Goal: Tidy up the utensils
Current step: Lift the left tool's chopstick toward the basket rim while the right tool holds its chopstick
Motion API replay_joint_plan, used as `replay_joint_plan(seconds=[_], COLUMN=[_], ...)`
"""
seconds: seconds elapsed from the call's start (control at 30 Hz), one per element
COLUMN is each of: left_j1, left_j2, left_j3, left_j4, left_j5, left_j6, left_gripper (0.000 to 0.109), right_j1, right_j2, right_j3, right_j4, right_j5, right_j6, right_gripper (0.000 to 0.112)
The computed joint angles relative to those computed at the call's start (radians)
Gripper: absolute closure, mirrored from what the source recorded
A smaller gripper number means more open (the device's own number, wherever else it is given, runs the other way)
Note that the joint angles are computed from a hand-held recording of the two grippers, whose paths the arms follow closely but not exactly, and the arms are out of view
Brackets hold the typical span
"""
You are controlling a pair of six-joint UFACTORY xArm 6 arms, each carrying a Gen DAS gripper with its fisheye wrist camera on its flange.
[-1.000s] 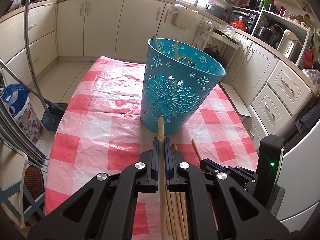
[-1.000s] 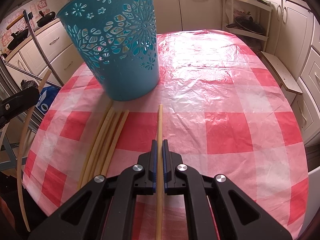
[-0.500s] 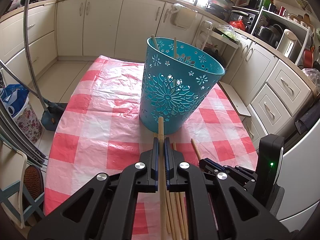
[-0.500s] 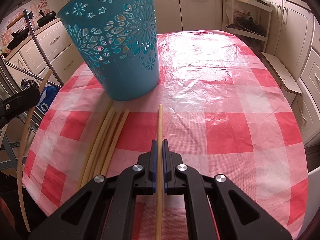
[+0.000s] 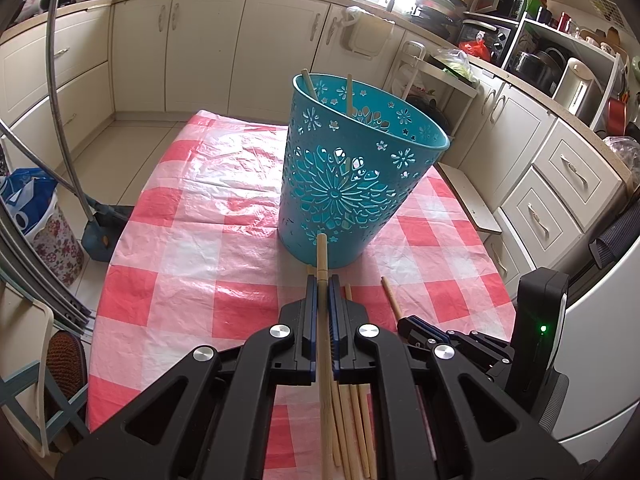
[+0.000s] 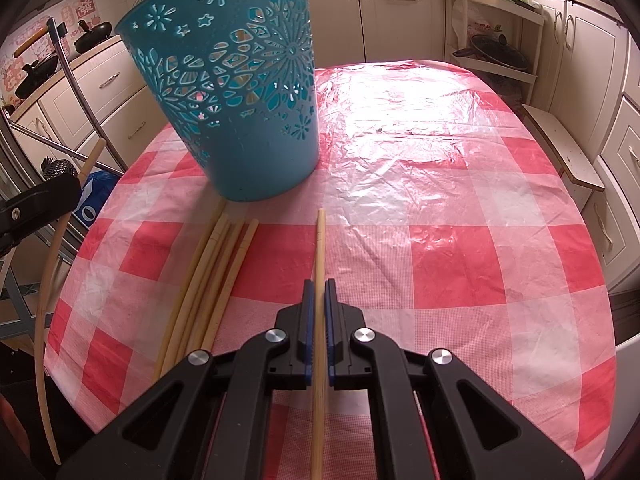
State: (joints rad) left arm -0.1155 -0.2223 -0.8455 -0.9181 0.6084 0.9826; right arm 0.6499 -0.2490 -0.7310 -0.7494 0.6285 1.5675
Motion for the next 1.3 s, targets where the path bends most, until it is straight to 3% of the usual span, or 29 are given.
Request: replay_joint_plan(seconds=[1.3], left_j1=[-0.004], left_j2=[0.000], left_j3=[0.000], left_j4=[0.000], left_j5=[-0.001], left_j6=[-0.004], left_gripper=[0.104], right_j1=[0.004], right_j2=[0.004], right_j3=[-0.006], right_j4=[-0.001], right_j5=[0.006], right_j6=[0.003], right_gripper=[0.107])
